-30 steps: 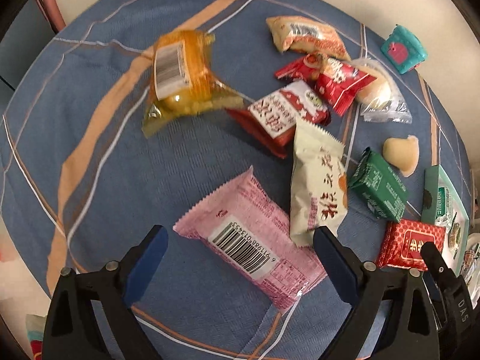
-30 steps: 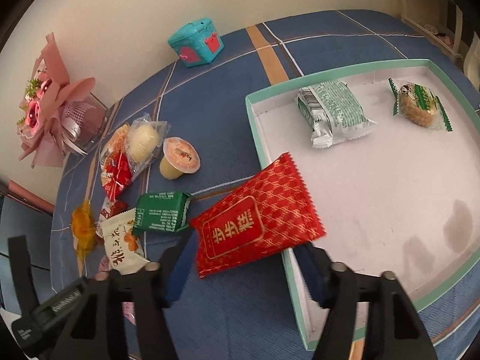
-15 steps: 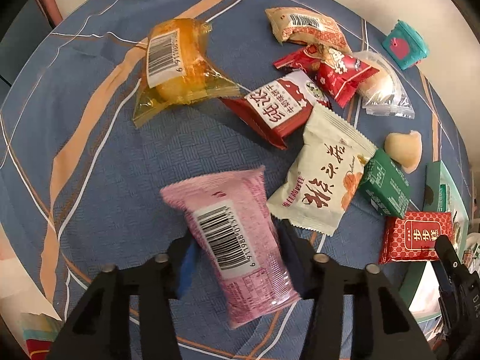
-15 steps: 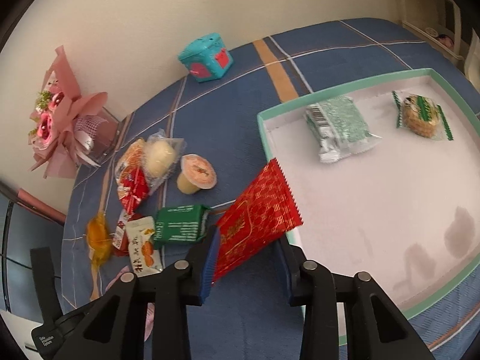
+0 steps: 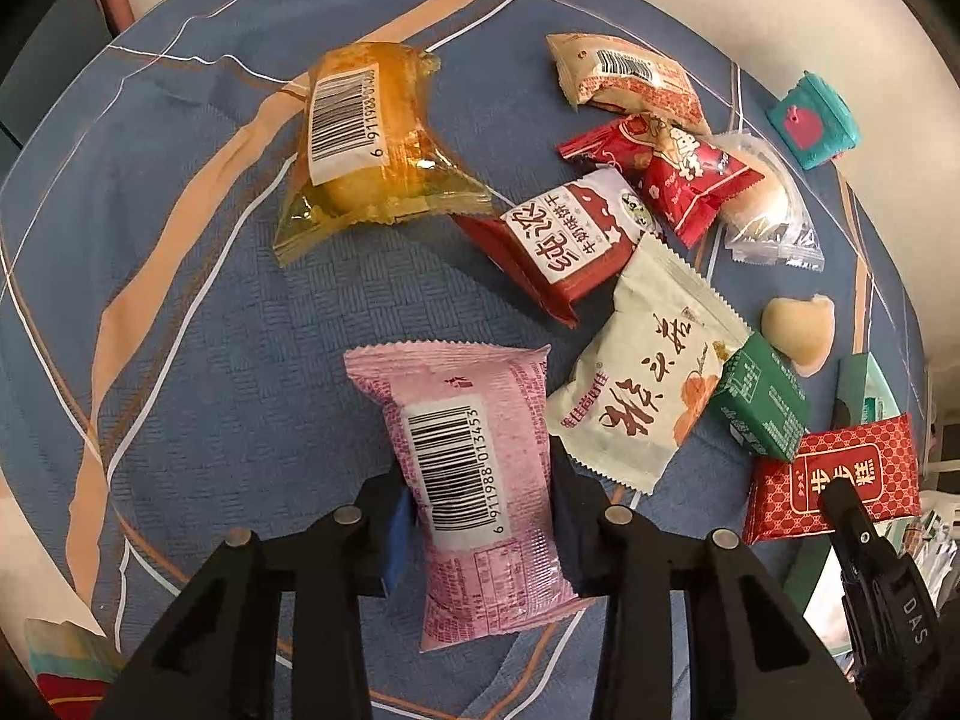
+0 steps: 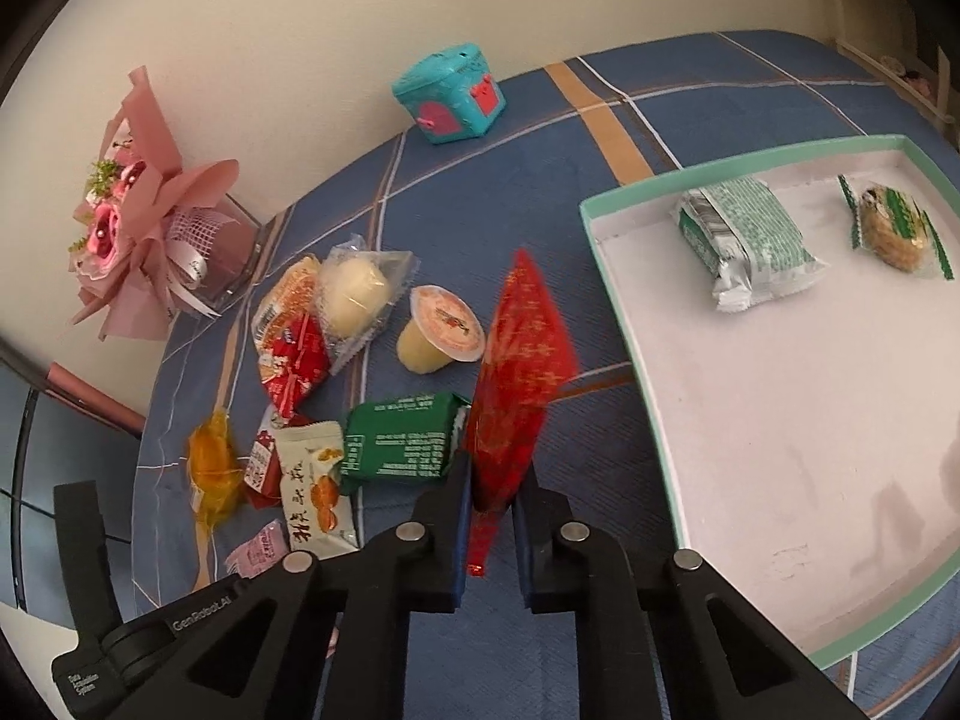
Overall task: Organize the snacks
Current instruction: 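Grasp the pink cake with left tool while right tool grasps the red bar, then carry both snacks into the white tray and open both tools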
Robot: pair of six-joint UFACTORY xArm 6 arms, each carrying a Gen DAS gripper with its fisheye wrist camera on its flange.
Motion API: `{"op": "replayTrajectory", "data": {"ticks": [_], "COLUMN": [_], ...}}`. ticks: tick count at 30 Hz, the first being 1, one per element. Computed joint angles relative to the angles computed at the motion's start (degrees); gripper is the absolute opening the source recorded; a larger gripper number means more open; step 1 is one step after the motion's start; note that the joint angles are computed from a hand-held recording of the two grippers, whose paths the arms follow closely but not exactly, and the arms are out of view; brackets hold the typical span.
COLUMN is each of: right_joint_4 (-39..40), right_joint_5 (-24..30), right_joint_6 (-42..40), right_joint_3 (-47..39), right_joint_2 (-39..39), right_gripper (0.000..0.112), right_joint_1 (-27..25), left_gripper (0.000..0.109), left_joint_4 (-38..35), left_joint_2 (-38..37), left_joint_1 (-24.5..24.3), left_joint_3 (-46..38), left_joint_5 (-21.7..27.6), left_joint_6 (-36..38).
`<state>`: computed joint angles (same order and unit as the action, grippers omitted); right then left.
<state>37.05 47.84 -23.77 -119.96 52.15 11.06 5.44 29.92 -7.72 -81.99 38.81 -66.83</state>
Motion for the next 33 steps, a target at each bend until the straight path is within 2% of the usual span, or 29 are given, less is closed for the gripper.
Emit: {"op": "replayTrajectory", "data": {"ticks": [3, 9, 16, 21, 26, 33], "right_joint_4": [0.4, 1.4, 4.9, 3.4, 1.7, -0.3], "right_joint_5": [-0.3, -1.1, -1.9, -2.1, -1.1, -0.9], "right_joint_6": [-0.4, -1.7, -5.2, -5.5, -2.9, 0.4], "right_joint_3": [0.4, 1.9, 4.2, 5.3, 4.5, 2.1], "right_joint_2": [-0.5, -2.0, -5.0, -6.7, -6.3, -5.1], "right_gripper": [0.012, 0.012, 0.012, 0.012, 0.012, 0.012], "right_joint_1": [0.1, -0.2, -0.9, -1.3, -2.6, -5.2], "left_gripper": [0.039, 0.039, 0.039, 0.039, 0.039, 0.039], "left_joint_4": [-0.1, 4.2, 9.4, 12.5, 12.3, 11.0], "left_joint_2": [-0.2, -3.1, -4.8, -5.5, -2.9, 3.5], "left_joint_1": [0.2, 0.4, 0.0, -0.9, -2.2, -5.6], "left_joint_3": [0.2, 1.9, 1.3, 0.7, -3.3, -13.4], "left_joint_5": [-1.7, -3.5, -4.2, -4.4, -3.8, -0.4], "left_joint_6": [-1.1, -5.0, -9.3, -11.1, -10.1, -5.3]}}
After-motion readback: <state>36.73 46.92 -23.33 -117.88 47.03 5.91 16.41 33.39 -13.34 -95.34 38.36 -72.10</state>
